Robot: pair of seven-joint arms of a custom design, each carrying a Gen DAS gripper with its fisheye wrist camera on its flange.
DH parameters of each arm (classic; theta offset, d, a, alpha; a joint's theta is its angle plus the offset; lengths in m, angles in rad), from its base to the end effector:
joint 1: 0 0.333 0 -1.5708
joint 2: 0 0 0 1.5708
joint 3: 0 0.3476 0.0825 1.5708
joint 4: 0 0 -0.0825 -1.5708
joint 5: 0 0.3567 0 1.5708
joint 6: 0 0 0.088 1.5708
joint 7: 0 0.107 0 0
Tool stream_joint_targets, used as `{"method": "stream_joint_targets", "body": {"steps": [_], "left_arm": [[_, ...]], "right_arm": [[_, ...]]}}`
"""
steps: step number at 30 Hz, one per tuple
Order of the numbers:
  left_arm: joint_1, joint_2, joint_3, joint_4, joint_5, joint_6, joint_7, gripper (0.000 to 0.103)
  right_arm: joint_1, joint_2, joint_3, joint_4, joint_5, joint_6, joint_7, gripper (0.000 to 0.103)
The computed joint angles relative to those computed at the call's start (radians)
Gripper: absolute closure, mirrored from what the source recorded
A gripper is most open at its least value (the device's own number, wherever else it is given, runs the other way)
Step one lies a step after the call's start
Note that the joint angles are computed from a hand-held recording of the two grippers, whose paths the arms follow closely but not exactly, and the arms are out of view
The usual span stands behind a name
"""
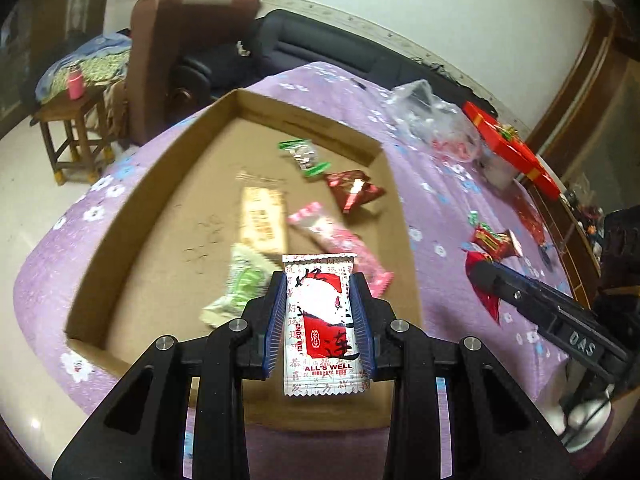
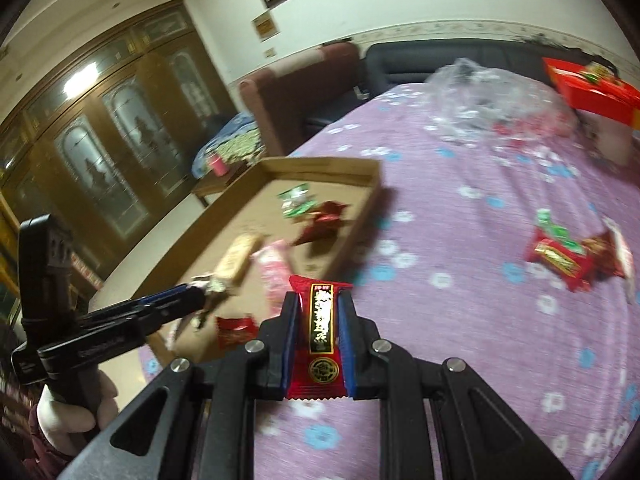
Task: Organize snacks
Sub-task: 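Carry both snacks over the box and open both tools to release them, then swing both open tools back over the table toward the remaining snacks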
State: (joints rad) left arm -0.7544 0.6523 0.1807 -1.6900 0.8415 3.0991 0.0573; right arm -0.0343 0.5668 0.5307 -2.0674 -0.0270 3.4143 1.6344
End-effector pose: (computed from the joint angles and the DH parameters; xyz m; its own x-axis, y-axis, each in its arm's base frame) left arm 0.5444 -0.4567 0.3311 -0.0941 -0.9385 0.3321 -0.7643 -0.1457 -0.6281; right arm 0.5827 0.2659 0.3382 0.3754 -0.8758 -0.3033 -0.7032 -0.0560 -0.7088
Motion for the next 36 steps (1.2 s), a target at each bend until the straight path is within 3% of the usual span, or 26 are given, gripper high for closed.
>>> {"method": "stream_joint_targets", "body": {"steps": [5,11,16,19,23,27,31,34,36], "left_arm": [[0.034,0.001,-0.030,-0.015,-0.027,-0.010,0.014,0.072],[-0.014,-0.011,0.052,-0.057,-0.026,0.058,-0.021,0.071],[-0.033,-0.012,0.087,-0.076,-0.071,0.097,-0.005,0.071],[-0.045,-0.015,0.104,-0.091,-0.109,0.122,0.015,0.071],[-0.087,-0.021,0.150,-0.110,-0.154,0.141,0.039,0.071],[-0.109,-0.025,0.162,-0.120,-0.200,0.146,0.078,0.071],[-0.127,-0.029,0.163,-0.125,-0.245,0.142,0.124,0.071],[-0.149,-0.028,0.167,-0.118,-0.271,0.144,0.165,0.071],[-0.163,-0.027,0.168,-0.110,-0.287,0.144,0.196,0.071]], "right_arm": [[0.080,0.031,-0.028,0.071,0.022,-0.064,-0.047,0.082],[0.158,0.062,-0.069,0.140,0.093,-0.124,-0.123,0.082],[0.192,0.075,-0.089,0.171,0.155,-0.150,-0.176,0.081],[0.170,0.088,-0.053,0.176,0.179,-0.151,-0.222,0.080],[0.145,0.101,-0.018,0.178,0.218,-0.133,-0.253,0.067],[0.106,0.094,0.015,0.151,0.235,-0.094,-0.252,0.066],[0.028,0.069,0.068,0.080,0.214,-0.028,-0.211,0.066],[0.005,0.026,0.052,0.003,0.204,0.040,-0.155,0.061],[-0.048,0.007,0.076,-0.057,0.181,0.097,-0.104,0.058]]}}
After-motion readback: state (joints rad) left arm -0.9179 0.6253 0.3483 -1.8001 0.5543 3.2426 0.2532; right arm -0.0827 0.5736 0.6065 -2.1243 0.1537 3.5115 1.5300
